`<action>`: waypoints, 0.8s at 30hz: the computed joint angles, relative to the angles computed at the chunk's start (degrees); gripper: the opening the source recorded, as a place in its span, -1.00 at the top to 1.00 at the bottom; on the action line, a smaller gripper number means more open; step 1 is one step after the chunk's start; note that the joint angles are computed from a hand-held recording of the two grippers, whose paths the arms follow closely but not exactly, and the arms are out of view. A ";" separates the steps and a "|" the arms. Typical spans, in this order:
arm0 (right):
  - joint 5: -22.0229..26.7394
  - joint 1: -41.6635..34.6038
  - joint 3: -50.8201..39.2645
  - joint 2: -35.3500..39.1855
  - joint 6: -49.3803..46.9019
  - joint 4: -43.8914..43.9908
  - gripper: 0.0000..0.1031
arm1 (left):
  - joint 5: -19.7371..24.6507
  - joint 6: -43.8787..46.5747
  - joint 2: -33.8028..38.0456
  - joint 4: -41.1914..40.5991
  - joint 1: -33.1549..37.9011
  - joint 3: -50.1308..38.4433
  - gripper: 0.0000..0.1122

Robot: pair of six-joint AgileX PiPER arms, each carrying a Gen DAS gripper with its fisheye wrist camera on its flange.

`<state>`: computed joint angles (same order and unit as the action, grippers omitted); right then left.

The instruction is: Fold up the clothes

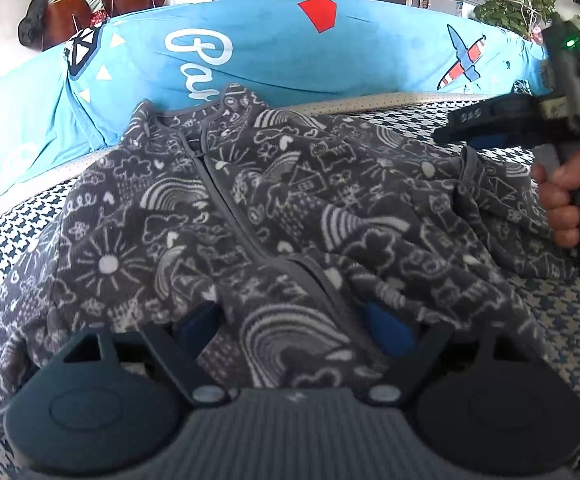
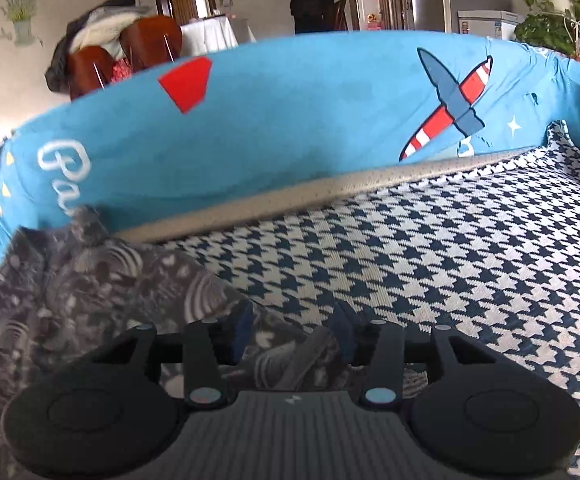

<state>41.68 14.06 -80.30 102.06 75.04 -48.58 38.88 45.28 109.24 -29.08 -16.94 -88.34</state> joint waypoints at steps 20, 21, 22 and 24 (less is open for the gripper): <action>4.17 2.48 -4.18 2.58 -5.56 1.36 0.81 | 0.77 -2.57 0.60 0.91 -0.16 -1.52 -0.61; 5.88 2.86 -4.94 2.60 -4.22 0.73 0.81 | 1.14 -2.52 0.69 0.71 0.01 -1.80 -0.61; 8.00 3.27 -5.61 2.62 -3.01 0.02 0.82 | 1.51 -2.42 0.77 0.48 0.19 -2.06 -0.61; 11.93 3.61 -6.88 3.27 -1.96 -0.46 0.82 | 1.89 -2.15 0.71 -0.12 0.45 -2.23 -0.62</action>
